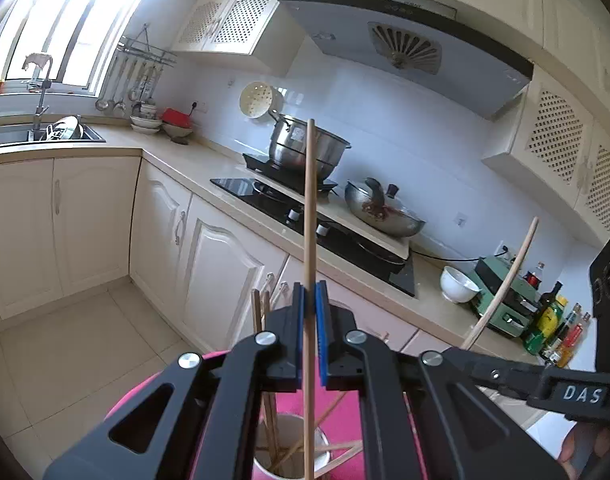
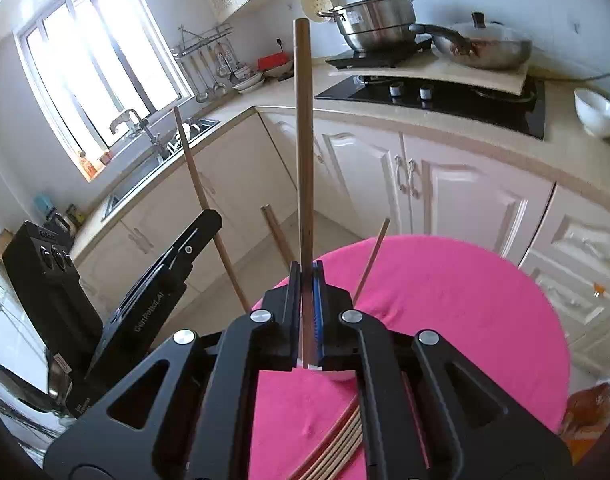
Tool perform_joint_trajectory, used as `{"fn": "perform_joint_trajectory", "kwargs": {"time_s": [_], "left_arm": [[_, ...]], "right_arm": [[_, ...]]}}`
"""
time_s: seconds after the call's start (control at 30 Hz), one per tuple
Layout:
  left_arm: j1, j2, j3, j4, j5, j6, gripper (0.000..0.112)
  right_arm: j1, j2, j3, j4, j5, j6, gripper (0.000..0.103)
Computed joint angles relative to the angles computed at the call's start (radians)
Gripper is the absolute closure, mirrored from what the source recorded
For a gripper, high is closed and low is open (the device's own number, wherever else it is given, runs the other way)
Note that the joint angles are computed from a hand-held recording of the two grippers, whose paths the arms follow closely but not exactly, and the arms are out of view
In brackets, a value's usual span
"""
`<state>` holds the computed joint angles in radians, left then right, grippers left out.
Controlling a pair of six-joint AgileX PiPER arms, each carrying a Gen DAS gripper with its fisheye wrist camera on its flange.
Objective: Organize utensils
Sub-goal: 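Lift both held chopsticks upright and carry them over the pink cup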
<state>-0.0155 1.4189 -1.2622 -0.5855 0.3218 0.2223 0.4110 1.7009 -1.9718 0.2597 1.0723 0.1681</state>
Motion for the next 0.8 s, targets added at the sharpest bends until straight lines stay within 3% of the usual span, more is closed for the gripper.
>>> {"fn": "perform_joint_trajectory", "kwargs": {"time_s": [0.43, 0.6, 0.8], "left_arm": [[-0.047, 0.084, 0.033, 0.239, -0.081, -0.207, 0.107], [-0.053, 0.077, 0.065, 0.236, -0.082, -0.197, 0.107], [-0.029, 0.054, 0.084, 0.111, -0.019, -0.075, 0.105]], "right_arm": [[-0.003, 0.069, 0.003, -0.001, 0.001, -0.093, 0.097], [0.002, 0.063, 0.041, -0.004, -0.013, -0.109, 0.097], [0.015, 0.05, 0.078, -0.011, -0.026, -0.109, 0.097]]}}
